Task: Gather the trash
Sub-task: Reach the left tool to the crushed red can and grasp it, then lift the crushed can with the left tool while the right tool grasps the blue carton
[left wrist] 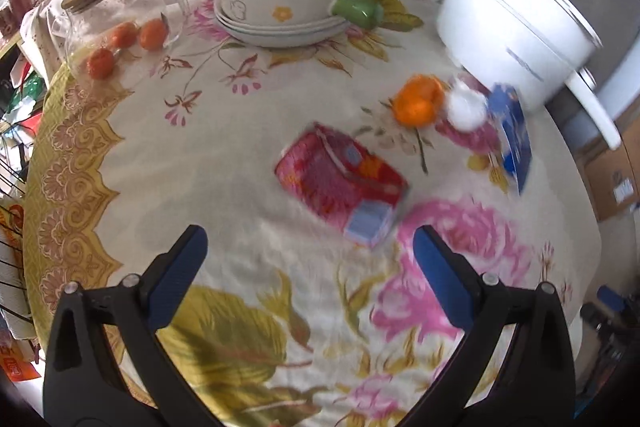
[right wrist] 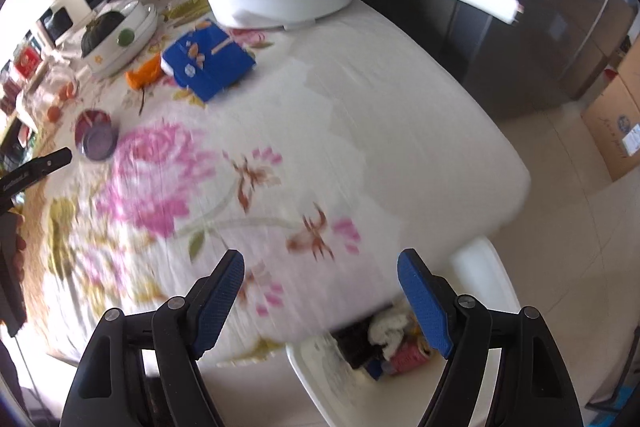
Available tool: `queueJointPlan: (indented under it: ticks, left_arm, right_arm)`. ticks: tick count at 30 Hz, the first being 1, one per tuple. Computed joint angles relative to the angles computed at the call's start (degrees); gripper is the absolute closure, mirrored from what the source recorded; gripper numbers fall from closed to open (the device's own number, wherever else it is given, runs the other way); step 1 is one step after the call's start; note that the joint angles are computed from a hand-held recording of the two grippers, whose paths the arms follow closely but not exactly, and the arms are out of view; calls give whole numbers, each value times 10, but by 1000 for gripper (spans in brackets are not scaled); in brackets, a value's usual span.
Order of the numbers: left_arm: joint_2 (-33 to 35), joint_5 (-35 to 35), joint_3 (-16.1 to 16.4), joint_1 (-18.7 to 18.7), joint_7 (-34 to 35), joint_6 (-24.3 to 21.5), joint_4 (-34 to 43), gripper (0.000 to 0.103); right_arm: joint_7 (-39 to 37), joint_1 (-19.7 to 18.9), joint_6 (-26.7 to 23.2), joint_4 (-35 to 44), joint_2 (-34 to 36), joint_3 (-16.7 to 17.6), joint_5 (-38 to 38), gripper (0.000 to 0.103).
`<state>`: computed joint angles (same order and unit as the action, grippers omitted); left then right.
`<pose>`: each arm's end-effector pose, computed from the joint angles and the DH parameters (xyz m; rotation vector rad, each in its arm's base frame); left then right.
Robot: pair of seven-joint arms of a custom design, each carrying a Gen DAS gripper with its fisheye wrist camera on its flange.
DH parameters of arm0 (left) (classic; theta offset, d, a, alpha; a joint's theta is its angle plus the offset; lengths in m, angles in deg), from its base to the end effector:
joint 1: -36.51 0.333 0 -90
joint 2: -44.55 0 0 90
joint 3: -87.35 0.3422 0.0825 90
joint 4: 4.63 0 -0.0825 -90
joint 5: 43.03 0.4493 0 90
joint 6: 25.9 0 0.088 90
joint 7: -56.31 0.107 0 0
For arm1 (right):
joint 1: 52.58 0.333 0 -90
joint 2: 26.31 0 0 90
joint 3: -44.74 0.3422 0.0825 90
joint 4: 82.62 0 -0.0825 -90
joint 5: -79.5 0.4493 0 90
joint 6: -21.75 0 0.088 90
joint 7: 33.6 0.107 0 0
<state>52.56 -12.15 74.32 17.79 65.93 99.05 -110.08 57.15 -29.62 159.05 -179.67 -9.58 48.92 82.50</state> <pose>0.5944 -0.3383 0.4765 -2.3992 1.2862 -0.3922 0.6653 0.3357 0.4688 -2.3076 1.4934 -0.2204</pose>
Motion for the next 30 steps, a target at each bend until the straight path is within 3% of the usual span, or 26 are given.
queueJointPlan:
  ticks: [5, 9, 13, 18, 25, 30]
  left_arm:
    - [79, -16, 10, -5, 3, -76, 102, 1]
    - [109, -24, 21, -11, -27, -87, 129, 1]
    - [97, -27, 26, -6, -56, -20, 89, 5]
    - [57, -19, 20, 4, -32, 64, 15, 36]
    - [-16, 40, 15, 9, -37, 156, -99, 40]
    - [-37, 44, 9, 21, -26, 190, -130, 40]
  right_arm:
    - [17, 11, -4, 59, 47, -6, -17, 22]
    - [18, 20, -5, 95, 77, -12, -30, 22]
    - [13, 26, -11, 128, 102, -14, -39, 22]
    - [-15, 31, -14, 182, 139, -8, -31, 22]
    - [-107, 38, -29, 293, 215, 17, 11, 22]
    - [-140, 67, -54, 413, 296, 7, 8, 21]
